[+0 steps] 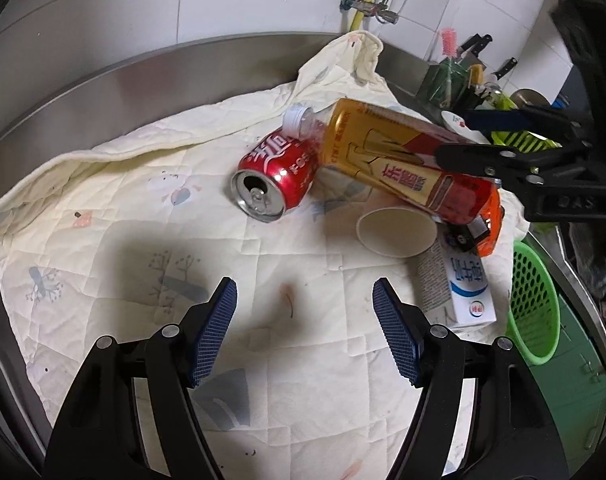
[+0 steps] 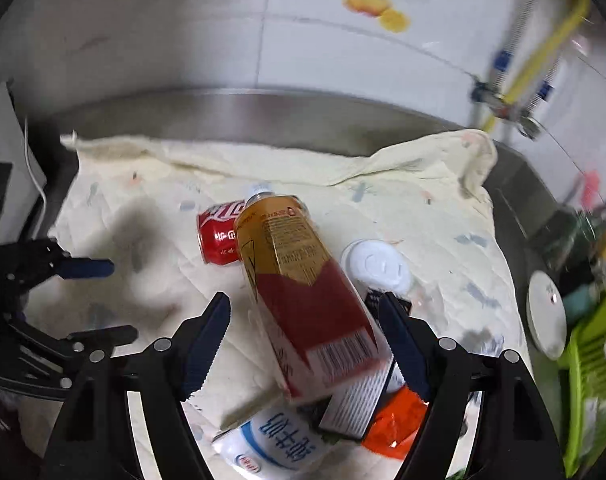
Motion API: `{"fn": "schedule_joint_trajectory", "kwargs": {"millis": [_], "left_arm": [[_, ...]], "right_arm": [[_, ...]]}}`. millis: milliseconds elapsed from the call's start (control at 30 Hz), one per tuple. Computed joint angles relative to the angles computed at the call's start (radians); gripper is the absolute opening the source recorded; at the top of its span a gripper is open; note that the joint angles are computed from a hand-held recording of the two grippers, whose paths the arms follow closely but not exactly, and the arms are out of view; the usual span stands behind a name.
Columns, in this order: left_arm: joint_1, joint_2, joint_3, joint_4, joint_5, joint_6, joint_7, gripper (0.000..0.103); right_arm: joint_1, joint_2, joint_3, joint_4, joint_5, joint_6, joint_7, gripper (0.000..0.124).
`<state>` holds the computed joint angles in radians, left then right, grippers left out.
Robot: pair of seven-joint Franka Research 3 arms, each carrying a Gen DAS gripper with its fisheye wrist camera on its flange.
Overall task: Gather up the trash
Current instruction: 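Grasp the yellow-red drink bottle with the right gripper while the left gripper approaches the red can, then lift the bottle with the right gripper while the left gripper grasps the red Coca-Cola can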
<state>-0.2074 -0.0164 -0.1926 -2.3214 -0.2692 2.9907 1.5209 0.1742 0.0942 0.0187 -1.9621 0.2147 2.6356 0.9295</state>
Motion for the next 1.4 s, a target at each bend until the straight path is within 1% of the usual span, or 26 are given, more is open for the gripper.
{"fn": "schedule_joint_trajectory", "kwargs": {"millis": [133, 300, 333, 400, 433, 500, 533, 567, 633, 733, 800, 900, 967, 1033, 1100, 1167, 1200, 1233, 1400], "left_arm": [[0.006, 0.008, 0.003, 0.002, -0.022, -0.003, 0.016, 0.07], [0.021, 0.026, 0.0, 0.02, -0.02, -0.008, 0.025, 0.07], [0.025, 0.031, -0.001, 0.027, -0.015, -0.01, 0.026, 0.07], [0.033, 0.046, -0.001, 0.047, 0.033, -0.015, 0.0, 0.07], [0.038, 0.053, -0.001, 0.056, 0.059, -0.019, -0.017, 0.07], [0.049, 0.066, -0.007, 0.075, 0.074, -0.024, -0.016, 0.07], [0.052, 0.071, -0.006, 0.082, 0.101, -0.027, -0.033, 0.07], [0.056, 0.076, -0.007, 0.09, 0.114, -0.031, -0.038, 0.07], [0.066, 0.09, -0.011, 0.109, 0.132, -0.044, -0.038, 0.07], [0.074, 0.108, -0.008, 0.132, 0.188, -0.059, -0.07, 0.07], [0.084, 0.119, -0.013, 0.148, 0.197, -0.069, -0.07, 0.07], [0.086, 0.136, -0.006, 0.173, 0.253, -0.074, -0.103, 0.07], [0.097, 0.148, -0.016, 0.195, 0.251, -0.078, -0.089, 0.07], [0.091, 0.16, -0.006, 0.218, 0.298, -0.084, -0.116, 0.07], [0.104, 0.179, -0.023, 0.249, 0.285, -0.088, -0.085, 0.072], [0.097, 0.2, -0.018, 0.28, 0.316, -0.085, -0.095, 0.075], [0.103, 0.211, -0.027, 0.295, 0.311, -0.09, -0.081, 0.076], [0.11, 0.227, -0.038, 0.317, 0.301, -0.101, -0.062, 0.076], [0.087, 0.306, -0.03, 0.424, 0.368, -0.158, -0.073, 0.076]], "right_arm": [[0.003, 0.09, -0.001, 0.13, -0.041, -0.146, -0.023, 0.074], [0.016, 0.144, -0.008, 0.206, -0.104, -0.21, -0.03, 0.075], [0.02, 0.151, -0.01, 0.214, -0.122, -0.211, -0.033, 0.075], [0.02, 0.174, -0.009, 0.248, -0.125, -0.25, -0.042, 0.075], [0.024, 0.182, -0.012, 0.257, -0.139, -0.252, -0.034, 0.075], [0.025, 0.205, -0.012, 0.285, -0.144, -0.277, -0.039, 0.075], [0.026, 0.215, -0.012, 0.297, -0.147, -0.287, -0.043, 0.075], [0.028, 0.222, -0.012, 0.301, -0.153, -0.287, -0.046, 0.075], [0.022, 0.237, -0.005, 0.32, -0.133, -0.321, -0.064, 0.075], [0.028, 0.236, -0.007, 0.307, -0.135, -0.306, -0.062, 0.069], [0.018, 0.229, -0.002, 0.299, -0.102, -0.302, -0.069, 0.069], [0.011, 0.205, -0.001, 0.269, -0.067, -0.272, -0.065, 0.069], [-0.002, 0.181, 0.005, 0.246, -0.021, -0.256, -0.072, 0.068], [-0.007, 0.151, 0.003, 0.211, 0.001, -0.227, -0.07, 0.068], [-0.012, 0.122, 0.0, 0.176, 0.017, -0.205, -0.066, 0.068], [-0.02, 0.086, -0.002, 0.133, 0.04, -0.182, -0.063, 0.068], [-0.025, 0.069, -0.003, 0.114, 0.053, -0.176, -0.067, 0.068], [-0.03, 0.054, -0.004, 0.097, 0.071, -0.17, -0.072, 0.068], [-0.043, -0.001, -0.014, 0.024, 0.106, -0.135, -0.055, 0.068]]}}
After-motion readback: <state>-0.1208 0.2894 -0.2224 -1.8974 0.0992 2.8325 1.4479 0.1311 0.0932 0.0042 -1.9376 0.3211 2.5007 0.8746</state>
